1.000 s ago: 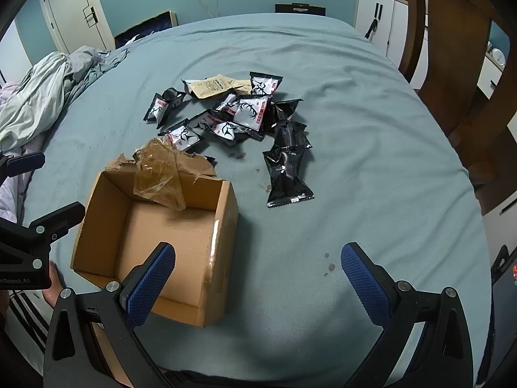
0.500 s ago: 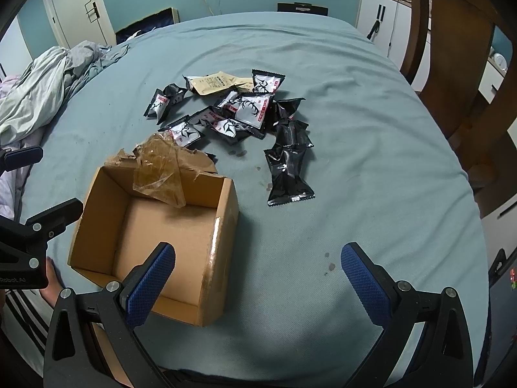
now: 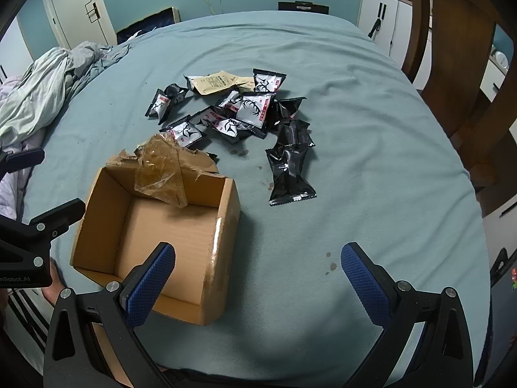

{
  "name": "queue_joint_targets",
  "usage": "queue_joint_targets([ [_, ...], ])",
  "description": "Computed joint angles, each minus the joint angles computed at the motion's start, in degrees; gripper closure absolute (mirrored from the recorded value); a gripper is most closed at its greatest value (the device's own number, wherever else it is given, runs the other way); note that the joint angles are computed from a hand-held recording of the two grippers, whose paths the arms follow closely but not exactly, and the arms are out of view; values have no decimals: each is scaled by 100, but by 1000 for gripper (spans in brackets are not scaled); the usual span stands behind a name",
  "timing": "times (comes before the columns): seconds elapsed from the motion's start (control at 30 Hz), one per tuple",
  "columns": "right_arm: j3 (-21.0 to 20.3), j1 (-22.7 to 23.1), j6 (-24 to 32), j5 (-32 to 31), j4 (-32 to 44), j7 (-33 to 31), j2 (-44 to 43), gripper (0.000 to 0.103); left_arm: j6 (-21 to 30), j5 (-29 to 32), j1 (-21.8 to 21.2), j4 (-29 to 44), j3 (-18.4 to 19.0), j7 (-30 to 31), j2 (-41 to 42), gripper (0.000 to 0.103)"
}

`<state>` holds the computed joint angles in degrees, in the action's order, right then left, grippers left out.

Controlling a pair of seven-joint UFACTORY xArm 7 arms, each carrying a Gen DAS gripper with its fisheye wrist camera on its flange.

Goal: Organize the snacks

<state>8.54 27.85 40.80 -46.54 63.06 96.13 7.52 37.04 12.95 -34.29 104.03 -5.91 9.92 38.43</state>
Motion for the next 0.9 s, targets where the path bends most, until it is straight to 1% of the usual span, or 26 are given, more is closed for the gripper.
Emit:
queue_joint_targets([
  [0.2,-90,-136,-295,11,-26,23,36,0,126,-68,7,160,-7,-30,83,0],
  [0.43,-295,-276,-192,254,395,-599,459,0,243,-78,-16,320,-6,27,190,0],
  [0.57,-446,-375,-263,529,642,-988,743,0,340,-111,-37,530,-1,41,323,0],
  [0.7,-609,-497,-545,821,834,-1341,1019,0,307,-173,-39,766,33,-59,465,0],
  [0.9,-774,-721,-1123,1517,967,-1916,1373,0,685,-346,-5,1570,109,-273,951,0],
])
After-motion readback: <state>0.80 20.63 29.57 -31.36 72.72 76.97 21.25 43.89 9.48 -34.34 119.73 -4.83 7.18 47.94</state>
